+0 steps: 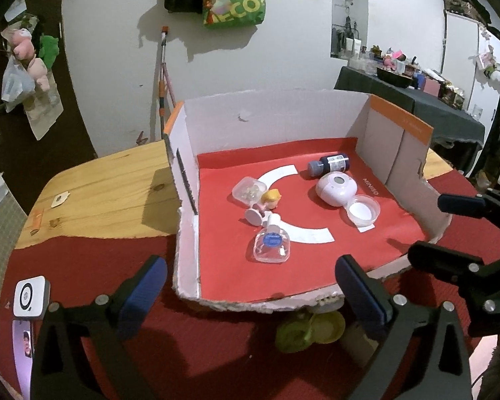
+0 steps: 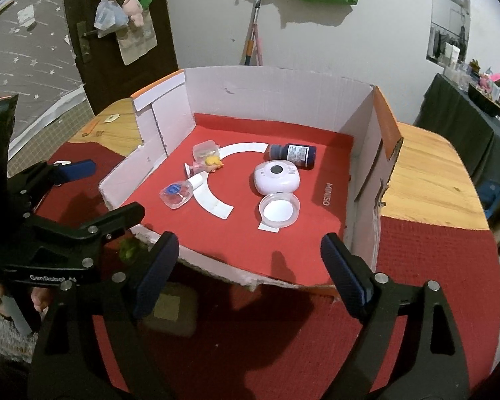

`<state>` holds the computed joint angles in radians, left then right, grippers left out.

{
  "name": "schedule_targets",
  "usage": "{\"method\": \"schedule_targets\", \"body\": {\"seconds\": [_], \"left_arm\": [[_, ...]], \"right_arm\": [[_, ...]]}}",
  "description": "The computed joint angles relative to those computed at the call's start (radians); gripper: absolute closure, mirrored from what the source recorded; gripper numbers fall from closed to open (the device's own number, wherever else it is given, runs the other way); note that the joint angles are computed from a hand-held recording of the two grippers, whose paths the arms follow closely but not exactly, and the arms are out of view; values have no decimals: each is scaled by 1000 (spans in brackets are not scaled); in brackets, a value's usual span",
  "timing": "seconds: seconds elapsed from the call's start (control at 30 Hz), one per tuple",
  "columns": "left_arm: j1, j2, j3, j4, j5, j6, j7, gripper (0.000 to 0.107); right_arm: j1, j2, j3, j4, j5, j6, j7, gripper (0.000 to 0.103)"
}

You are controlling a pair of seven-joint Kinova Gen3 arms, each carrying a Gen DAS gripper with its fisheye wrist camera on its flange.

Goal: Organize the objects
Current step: 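Withdraw both grippers out of the box back toward the table items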

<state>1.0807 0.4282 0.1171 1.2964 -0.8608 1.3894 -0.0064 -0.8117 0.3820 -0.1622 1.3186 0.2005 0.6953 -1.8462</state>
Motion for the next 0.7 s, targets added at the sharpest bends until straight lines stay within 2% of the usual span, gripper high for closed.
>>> {"method": "schedule_targets", "body": {"seconds": [0.13, 0.7], "left_arm": [[9, 0, 2, 1, 0, 13, 4, 5], [44, 4, 14, 2, 4, 46, 32, 5]], "right_arm": [[-4, -18, -3, 25, 2, -13, -4, 7], [-25, -73, -18, 120, 48, -56, -58, 7]]}}
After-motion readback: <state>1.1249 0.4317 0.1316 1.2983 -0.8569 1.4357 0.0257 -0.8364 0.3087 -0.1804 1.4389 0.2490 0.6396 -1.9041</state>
